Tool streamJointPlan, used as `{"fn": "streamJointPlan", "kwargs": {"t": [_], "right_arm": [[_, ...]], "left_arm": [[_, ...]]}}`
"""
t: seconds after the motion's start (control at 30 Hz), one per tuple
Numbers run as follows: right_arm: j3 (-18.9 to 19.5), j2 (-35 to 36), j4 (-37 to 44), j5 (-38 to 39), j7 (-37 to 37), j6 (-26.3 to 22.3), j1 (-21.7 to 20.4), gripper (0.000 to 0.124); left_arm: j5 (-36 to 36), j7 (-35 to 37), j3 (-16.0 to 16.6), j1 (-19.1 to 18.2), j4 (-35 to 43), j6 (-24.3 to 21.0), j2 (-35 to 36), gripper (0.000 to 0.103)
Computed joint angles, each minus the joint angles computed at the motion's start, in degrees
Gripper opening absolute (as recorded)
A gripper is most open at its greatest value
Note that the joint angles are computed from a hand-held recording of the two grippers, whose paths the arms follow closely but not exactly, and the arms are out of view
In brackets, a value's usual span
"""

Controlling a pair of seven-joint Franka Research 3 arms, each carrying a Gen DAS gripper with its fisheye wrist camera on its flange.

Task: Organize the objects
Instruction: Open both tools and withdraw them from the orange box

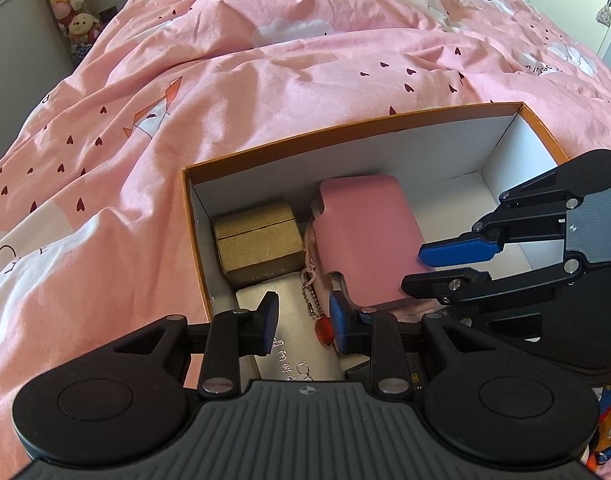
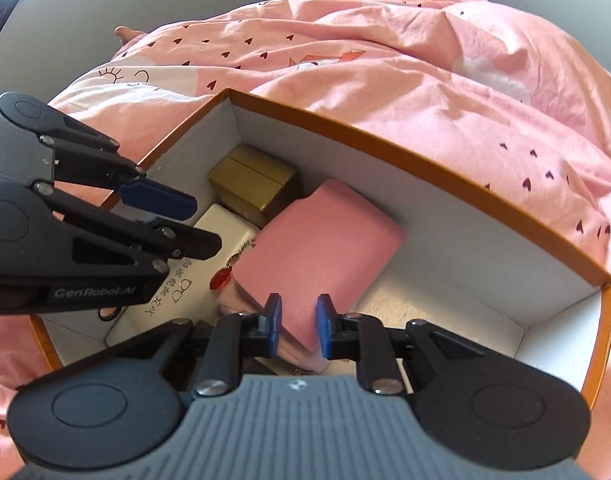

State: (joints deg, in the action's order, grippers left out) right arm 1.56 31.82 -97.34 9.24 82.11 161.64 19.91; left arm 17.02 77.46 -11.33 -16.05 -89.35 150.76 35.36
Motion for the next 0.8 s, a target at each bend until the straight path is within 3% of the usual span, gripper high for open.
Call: {"fn": "streamJointPlan", "kwargs": {"t": [0.07, 0.13, 0.3, 0.37, 0.47, 0.53, 0.63, 0.8], "right_arm": [[0.2, -0.3, -0.2, 0.2, -0.5, 0.3, -0.3, 0.021], [0.3, -1.1, -1.2, 0.8, -0.7, 1.6, -0.7, 0.03], [-11.8, 0.1, 0.2, -9.7, 12.1, 0.8, 8.0, 0.023], [-14.2, 1.7, 1.7, -14.2, 14.9, 0.3, 9.4, 0.022], [-11.1, 3.6, 4.0, -14.9, 14.1, 0.0, 6.5, 0.018], [-7.8, 4.3, 4.9, -13.3, 11.9, 0.7, 3.9, 0.009], [-4.6, 4.5, 5.1, -10.8, 8.6, 2.6, 1.8, 0.008], [-7.7, 4.1, 4.8, -11.3, 10.4, 2.4, 4.5, 0.009]], "left_arm": [[-0.3, 0.4, -0.3, 0.4, -1.0, 0.7, -0.6, 0.033], [-0.4, 0.9, -0.5, 0.7, -1.7, 1.4, -1.1, 0.036], [0.6, -0.5, 0.6, -0.1, -0.3, 1.1, -0.1, 0.036], [0.4, -0.5, 0.3, 0.0, 0.2, 1.1, 0.4, 0.036], [0.5, -0.1, 0.1, -0.1, 0.0, 1.7, 0.5, 0.036], [0.4, 0.6, -0.2, 0.1, -0.5, 2.1, 0.3, 0.037], [0.9, 0.5, 0.2, -0.1, -1.4, 2.8, -0.3, 0.041], [2.1, -1.1, 1.0, -0.5, -3.8, 5.3, -1.8, 0.045]]}}
